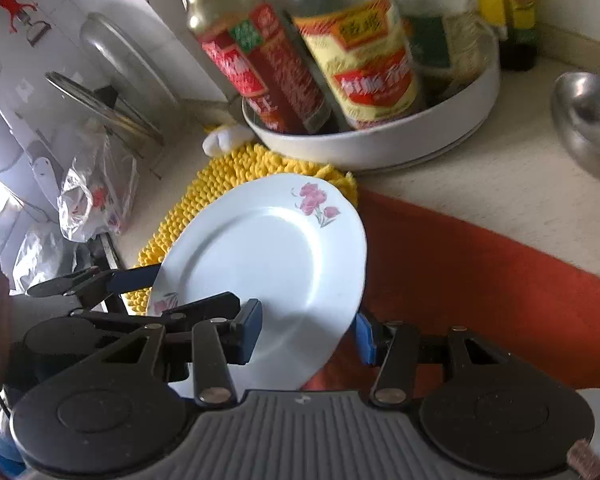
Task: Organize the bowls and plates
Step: 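Lift the plate off the yellow mat with the right tool and carry it over the cloth, then lower the held plate onto the plates on the red cloth with the right tool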
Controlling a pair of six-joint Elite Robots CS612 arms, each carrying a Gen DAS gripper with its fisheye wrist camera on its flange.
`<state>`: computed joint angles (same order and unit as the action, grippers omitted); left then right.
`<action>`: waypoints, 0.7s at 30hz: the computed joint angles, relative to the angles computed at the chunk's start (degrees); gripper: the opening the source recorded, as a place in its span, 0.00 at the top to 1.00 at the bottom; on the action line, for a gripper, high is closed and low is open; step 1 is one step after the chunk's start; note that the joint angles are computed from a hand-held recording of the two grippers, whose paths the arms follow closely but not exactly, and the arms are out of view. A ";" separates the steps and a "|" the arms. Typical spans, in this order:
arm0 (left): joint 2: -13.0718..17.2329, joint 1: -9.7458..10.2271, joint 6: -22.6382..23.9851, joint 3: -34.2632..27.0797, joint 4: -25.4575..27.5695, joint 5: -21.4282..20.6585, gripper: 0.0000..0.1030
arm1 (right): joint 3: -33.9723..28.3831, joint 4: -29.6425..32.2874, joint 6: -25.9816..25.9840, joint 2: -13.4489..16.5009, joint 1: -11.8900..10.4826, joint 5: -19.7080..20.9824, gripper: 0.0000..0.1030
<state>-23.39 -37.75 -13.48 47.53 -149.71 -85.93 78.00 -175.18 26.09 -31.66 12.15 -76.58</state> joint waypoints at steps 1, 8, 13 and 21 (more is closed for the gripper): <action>0.03 -0.14 0.36 -0.10 -0.19 -0.22 0.07 | 0.68 -0.59 0.15 -0.36 -0.04 -0.50 0.56; 0.38 -1.41 4.07 -1.05 -1.16 -2.71 0.07 | 6.42 -4.83 2.89 -3.22 -0.72 -3.34 0.56; 0.38 -2.40 6.76 -1.06 -1.60 -4.85 0.07 | 11.00 -7.41 4.67 -5.56 -1.19 -5.57 0.56; 0.12 -4.09 11.01 -0.42 -1.28 -7.89 0.07 | 18.77 -11.81 8.68 -9.03 -1.51 -8.88 0.56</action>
<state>-23.27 -41.85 -2.47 47.10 -150.99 -93.82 96.77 -186.99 34.77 -40.69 10.64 -85.46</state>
